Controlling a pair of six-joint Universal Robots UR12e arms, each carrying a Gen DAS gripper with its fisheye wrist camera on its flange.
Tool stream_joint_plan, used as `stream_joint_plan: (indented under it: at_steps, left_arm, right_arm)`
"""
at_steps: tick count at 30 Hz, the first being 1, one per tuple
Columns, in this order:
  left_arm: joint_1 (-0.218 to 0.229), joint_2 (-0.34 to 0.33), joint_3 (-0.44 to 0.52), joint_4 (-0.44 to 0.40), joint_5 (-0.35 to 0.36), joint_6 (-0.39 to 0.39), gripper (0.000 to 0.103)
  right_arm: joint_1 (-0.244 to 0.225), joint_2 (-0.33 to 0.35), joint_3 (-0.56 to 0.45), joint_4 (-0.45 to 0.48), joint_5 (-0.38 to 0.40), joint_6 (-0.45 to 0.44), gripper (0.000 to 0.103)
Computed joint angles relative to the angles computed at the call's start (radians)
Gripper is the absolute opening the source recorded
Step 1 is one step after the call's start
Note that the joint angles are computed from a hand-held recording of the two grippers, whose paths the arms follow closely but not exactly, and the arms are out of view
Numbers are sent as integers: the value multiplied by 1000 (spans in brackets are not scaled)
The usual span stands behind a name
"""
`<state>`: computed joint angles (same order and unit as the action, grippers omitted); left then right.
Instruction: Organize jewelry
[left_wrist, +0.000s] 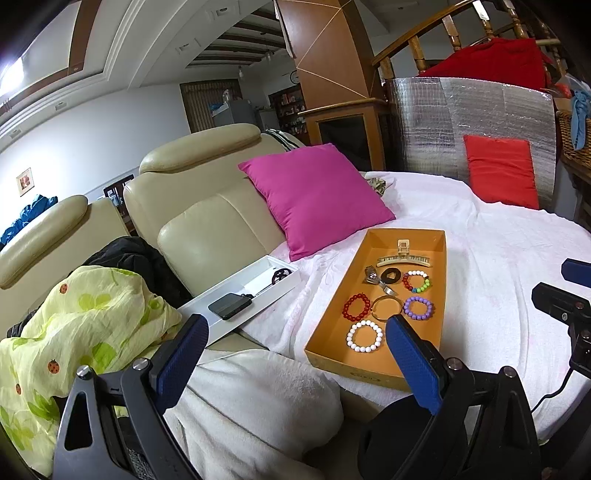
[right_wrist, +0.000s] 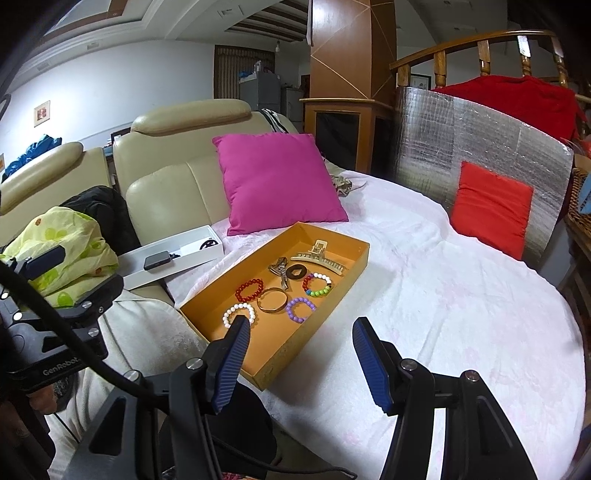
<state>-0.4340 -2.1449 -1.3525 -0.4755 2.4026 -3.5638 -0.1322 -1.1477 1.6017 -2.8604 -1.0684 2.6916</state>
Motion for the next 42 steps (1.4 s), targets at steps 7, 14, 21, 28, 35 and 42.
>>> stream_joint_plan:
  at_steps: [7,14,21,28,35,42]
  left_arm:
    - [2,-2,2,-26,-2,-11,97]
    - [2,-4,3,-19,-4,-2,97]
    - [2,-6,6,-8,5,11,97]
    - [3,-7,9,-18,3,9,97]
    - [3,-9,12,-12,2,17,97]
    - [2,-11,16,-19,6,12,97]
  right_arm:
    - [11,7,-8,8,-55,-1,62]
    - [18,13,-16,23,-83,1,62]
    - [21,13,-20,18,-87,6,62]
    - [27,15,-23,23,-101,1,62]
    - [29,17,-26,27,-106,5,62]
    - [30,17,-25,22,-109,5,62]
